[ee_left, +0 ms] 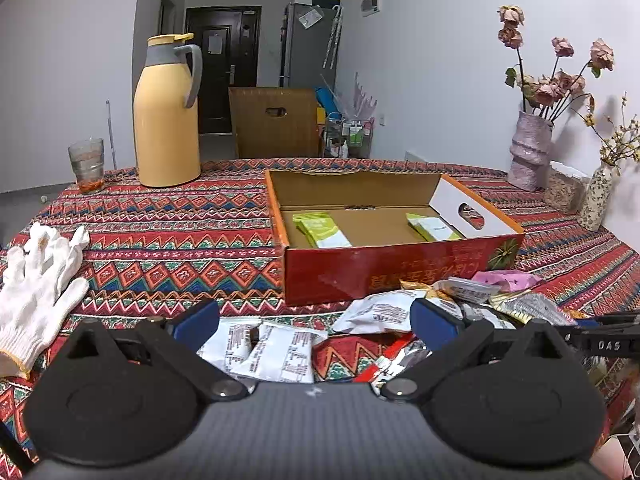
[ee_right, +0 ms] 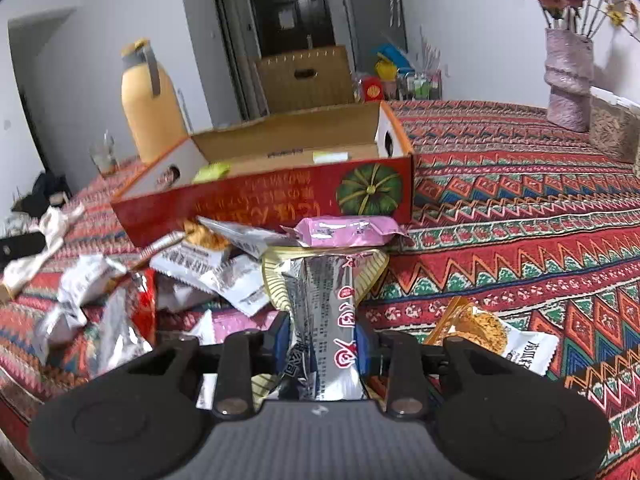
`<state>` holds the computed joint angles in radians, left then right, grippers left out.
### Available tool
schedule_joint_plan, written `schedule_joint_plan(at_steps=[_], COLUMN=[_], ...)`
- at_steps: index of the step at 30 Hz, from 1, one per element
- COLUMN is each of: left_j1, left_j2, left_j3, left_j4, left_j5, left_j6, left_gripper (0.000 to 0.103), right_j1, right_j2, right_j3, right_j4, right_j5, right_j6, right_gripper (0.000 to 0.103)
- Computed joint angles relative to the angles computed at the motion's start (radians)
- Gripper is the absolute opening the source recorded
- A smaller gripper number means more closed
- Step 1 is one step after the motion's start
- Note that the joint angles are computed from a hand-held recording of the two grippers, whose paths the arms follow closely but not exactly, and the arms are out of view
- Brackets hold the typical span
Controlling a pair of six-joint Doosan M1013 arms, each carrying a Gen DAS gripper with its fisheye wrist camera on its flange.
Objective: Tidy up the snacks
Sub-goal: 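Grasp the silver snack bag with the right gripper, then grasp a white wrapped snack with the left gripper while the right holds the silver bag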
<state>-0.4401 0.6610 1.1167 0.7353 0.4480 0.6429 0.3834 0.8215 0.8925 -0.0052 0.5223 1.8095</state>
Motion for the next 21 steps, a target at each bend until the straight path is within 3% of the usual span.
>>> schedule_joint_plan(at_steps=[10,12,21], left_j1=[-0.009,-0.008,-0.010], left_j2=[0.004,0.005,0.027], left_j3=[-0.012,-0.010,-0.005], left_j4=[0.000,-0.015,-0.104], left_j5=[0.090,0.118,0.207], left_j6=[-0.039,-0.028,0.049], left_gripper=[0.103,0.103,0.103], right_j1=[-0.004,-0.004,-0.009], right_j2=[-0.073,-0.075,-0.087], right_j3=[0.121,0.128,0.164], right_j4=[-0.173,-0.218,-0.196], right_j5=[-0.191,-0.206,-0.220], right_j6=[0.189,0.238,0.234], right_gripper=[0.031,0.032,0.032])
